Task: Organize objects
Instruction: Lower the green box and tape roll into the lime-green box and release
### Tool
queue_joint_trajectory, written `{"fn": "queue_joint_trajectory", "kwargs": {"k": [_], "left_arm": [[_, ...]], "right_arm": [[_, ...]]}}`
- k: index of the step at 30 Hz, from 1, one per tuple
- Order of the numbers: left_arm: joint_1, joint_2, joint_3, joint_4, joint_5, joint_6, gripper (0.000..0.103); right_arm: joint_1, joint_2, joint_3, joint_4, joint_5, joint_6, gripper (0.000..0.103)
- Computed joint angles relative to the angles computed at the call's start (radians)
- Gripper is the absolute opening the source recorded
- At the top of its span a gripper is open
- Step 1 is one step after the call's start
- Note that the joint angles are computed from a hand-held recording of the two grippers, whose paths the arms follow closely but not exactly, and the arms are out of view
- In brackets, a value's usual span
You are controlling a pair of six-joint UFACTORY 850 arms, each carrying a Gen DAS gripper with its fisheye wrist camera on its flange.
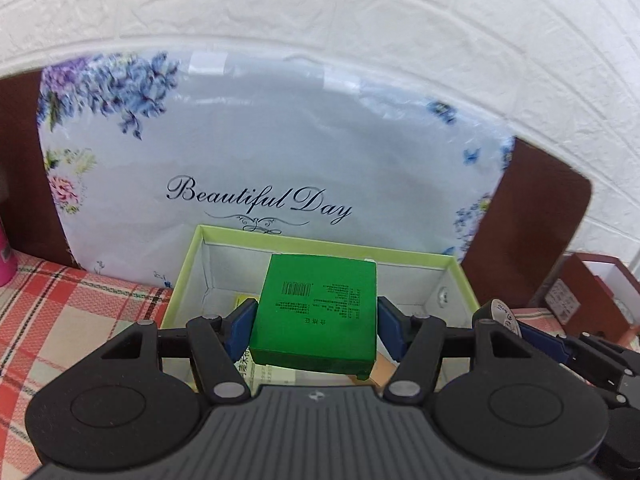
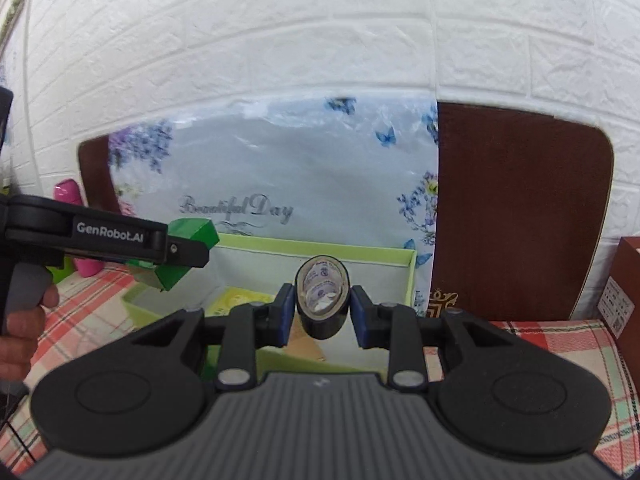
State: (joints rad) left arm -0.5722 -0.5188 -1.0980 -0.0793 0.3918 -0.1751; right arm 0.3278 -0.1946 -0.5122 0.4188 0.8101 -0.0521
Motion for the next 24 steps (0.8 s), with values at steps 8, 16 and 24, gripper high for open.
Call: {"fn": "queue_joint_trajectory", "kwargs": {"k": [8,16,24], "left_arm": [[0.016,-0.111,-0.128,0.033,-0.080,-0.018,0.066],[0.017,-0.128,-0.122,0.048,-0.059,-0.018,0.088],[-0.014,0.003,0.022,-0.179,0.000,0.159,0.088]], "right_arm": [[-0.082,-0.171,-0.160,-0.064,-0.139,0.054,0.029],[-0.070,-0.210,-0.192,-0.084,-0.120,0.003,0.064],[-0.013,-0.111,-0.076,0.024,0.024,-0.047,0.103]]}}
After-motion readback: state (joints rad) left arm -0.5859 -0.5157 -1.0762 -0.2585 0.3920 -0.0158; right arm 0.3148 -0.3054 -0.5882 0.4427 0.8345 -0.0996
